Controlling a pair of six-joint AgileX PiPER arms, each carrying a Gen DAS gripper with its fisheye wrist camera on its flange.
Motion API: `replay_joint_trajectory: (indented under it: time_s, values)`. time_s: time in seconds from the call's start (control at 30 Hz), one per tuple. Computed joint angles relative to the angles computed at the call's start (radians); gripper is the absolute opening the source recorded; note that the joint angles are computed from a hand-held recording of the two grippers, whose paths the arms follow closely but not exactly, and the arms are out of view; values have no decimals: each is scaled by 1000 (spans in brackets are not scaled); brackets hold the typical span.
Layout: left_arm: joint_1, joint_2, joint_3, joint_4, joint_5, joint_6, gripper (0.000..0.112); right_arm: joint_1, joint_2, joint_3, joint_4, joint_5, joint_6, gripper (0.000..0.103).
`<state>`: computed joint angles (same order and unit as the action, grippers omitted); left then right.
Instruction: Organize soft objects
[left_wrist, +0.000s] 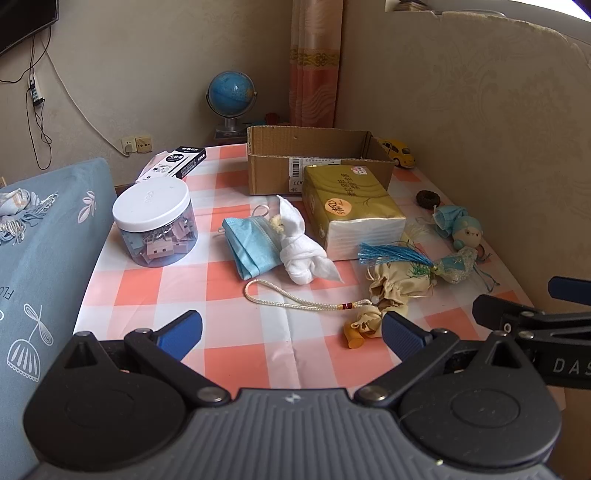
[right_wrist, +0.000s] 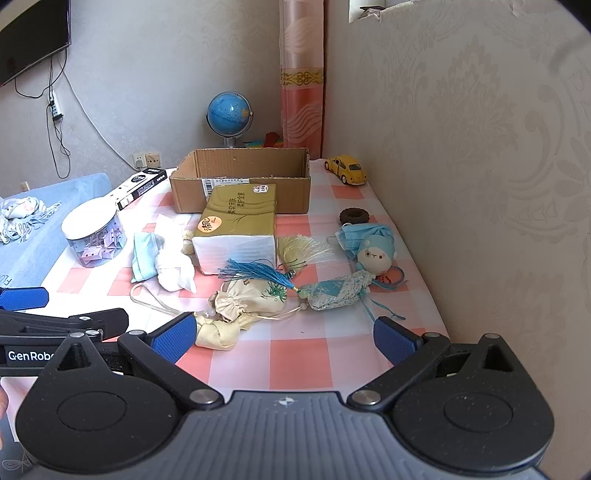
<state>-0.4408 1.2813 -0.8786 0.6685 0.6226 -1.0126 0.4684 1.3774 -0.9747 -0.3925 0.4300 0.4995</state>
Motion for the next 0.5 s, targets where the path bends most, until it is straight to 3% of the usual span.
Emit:
replay_joint_trajectory:
  time_s: [0.5]
  values:
    - [8, 4, 4, 3, -12, 1, 103, 0, -1, -3, 2, 2, -4, 103]
